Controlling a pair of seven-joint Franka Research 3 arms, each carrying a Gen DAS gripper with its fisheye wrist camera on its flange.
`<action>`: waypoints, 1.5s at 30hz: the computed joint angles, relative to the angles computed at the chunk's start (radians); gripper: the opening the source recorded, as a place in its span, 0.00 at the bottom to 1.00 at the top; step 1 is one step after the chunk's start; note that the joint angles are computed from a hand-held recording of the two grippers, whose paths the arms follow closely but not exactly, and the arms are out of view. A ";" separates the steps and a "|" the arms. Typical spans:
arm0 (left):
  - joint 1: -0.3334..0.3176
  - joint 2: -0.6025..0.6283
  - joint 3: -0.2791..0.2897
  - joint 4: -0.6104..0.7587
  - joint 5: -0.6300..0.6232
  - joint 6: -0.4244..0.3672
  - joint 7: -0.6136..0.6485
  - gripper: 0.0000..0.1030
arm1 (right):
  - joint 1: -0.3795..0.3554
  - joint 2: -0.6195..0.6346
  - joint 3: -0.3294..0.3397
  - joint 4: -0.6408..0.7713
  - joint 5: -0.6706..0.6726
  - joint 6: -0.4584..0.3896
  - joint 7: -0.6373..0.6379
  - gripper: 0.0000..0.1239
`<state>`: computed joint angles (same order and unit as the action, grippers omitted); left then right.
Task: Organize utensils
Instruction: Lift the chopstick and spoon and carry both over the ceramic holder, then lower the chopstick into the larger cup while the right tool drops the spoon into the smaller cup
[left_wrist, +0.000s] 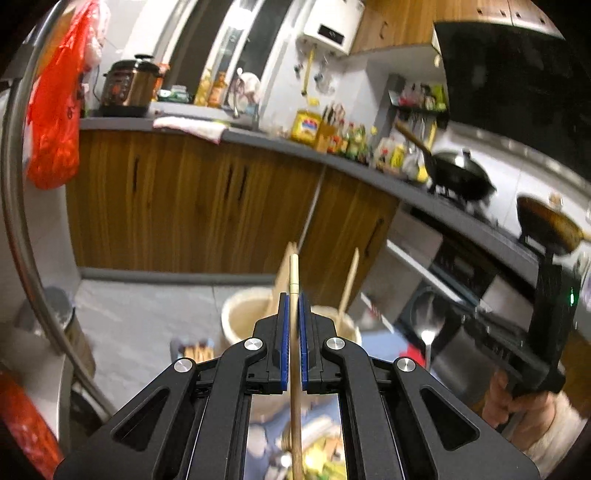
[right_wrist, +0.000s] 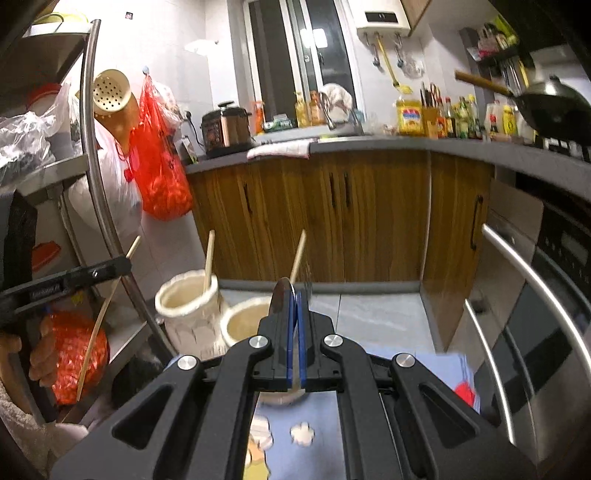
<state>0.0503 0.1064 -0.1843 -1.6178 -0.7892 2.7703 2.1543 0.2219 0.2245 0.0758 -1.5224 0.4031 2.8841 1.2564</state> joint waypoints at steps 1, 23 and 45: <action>-0.004 0.017 0.001 0.023 0.011 0.014 -0.013 0.05 | 0.006 0.020 -0.004 0.033 -0.013 -0.002 0.009 0.01; 0.011 0.359 -0.070 0.407 0.439 0.246 -0.443 0.05 | 0.093 0.400 -0.115 0.604 -0.274 -0.037 0.271 0.01; 0.074 0.387 -0.120 0.336 0.722 0.544 -0.745 0.05 | 0.162 0.468 -0.261 0.595 -0.453 0.096 0.477 0.01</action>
